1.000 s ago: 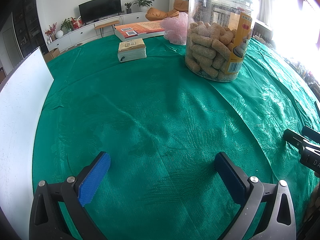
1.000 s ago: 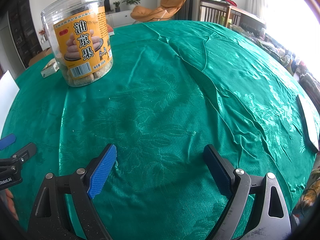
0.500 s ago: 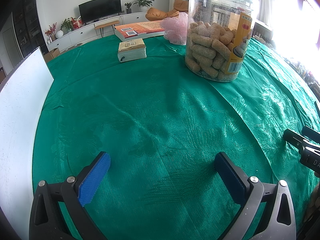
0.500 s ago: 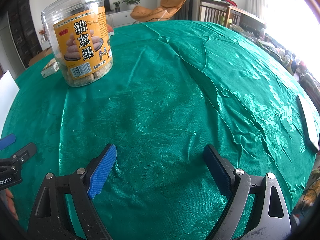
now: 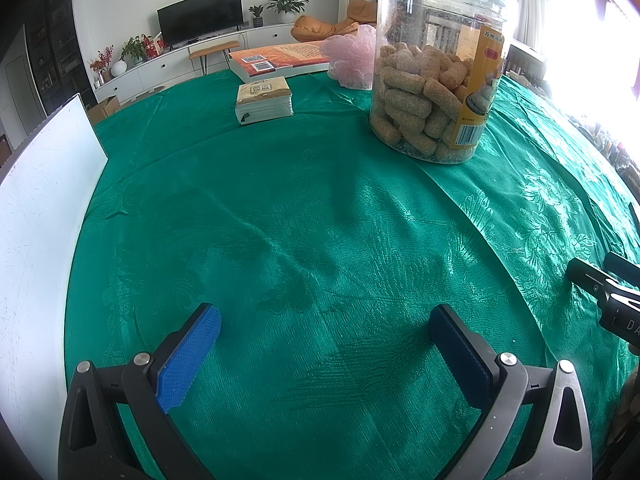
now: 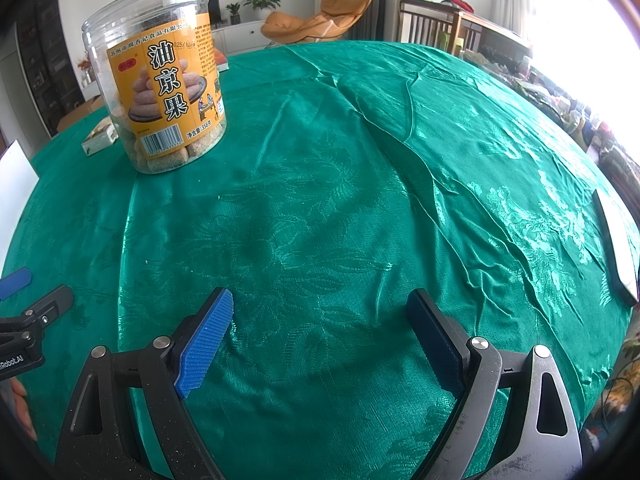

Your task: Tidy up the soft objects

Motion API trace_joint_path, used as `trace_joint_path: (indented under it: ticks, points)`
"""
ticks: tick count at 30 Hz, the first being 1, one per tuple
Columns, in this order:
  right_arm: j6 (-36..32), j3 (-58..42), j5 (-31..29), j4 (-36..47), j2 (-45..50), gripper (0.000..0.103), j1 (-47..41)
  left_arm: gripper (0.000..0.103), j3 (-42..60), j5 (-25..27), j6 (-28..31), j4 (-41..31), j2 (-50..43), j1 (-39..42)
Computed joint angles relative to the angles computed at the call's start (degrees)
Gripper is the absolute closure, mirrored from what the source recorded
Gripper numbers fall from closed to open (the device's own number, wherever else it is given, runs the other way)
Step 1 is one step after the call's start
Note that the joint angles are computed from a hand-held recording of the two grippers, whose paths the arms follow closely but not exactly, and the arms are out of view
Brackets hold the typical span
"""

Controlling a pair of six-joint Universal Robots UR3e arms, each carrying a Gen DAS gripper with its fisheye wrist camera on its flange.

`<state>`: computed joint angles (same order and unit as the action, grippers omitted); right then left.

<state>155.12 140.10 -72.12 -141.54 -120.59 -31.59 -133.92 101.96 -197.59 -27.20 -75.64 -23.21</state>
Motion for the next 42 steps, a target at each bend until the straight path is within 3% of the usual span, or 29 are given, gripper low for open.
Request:
trace_joint_path:
  ticks: [16,18,21,25,30,35,42]
  points:
    - [0.01,0.02,0.03,-0.02,-0.02,0.012,0.03,0.000,-0.01,-0.20,0.10,-0.08,0.06,0.13]
    - [-0.05,0.03,0.07,-0.03,0.01,0.012,-0.04,0.000,1.38,-3.26,1.86,-4.87,1.97,2.39]
    - [-0.08,0.03,0.09,-0.03,0.01,0.012,-0.06,0.000,0.30,-12.84,3.46,-11.19,10.62,10.78]
    - [0.04,0.03,-0.01,-0.04,-0.03,0.012,0.09,0.000,5.16,-20.17,3.89,-18.74,17.05,22.59]
    - [0.04,0.04,0.03,0.03,-0.09,0.012,0.08,0.000,23.01,-22.90,7.85,-21.06,-1.74,28.32]
    - [0.04,0.05,0.04,-0.03,-0.02,0.012,0.09,0.001,39.18,-24.12,6.51,-22.28,-20.89,30.00]
    - [2.39,-0.44,-1.55,-1.47,1.32,0.010,2.99,0.001,53.88,-16.79,5.31,-21.86,-38.91,24.32]
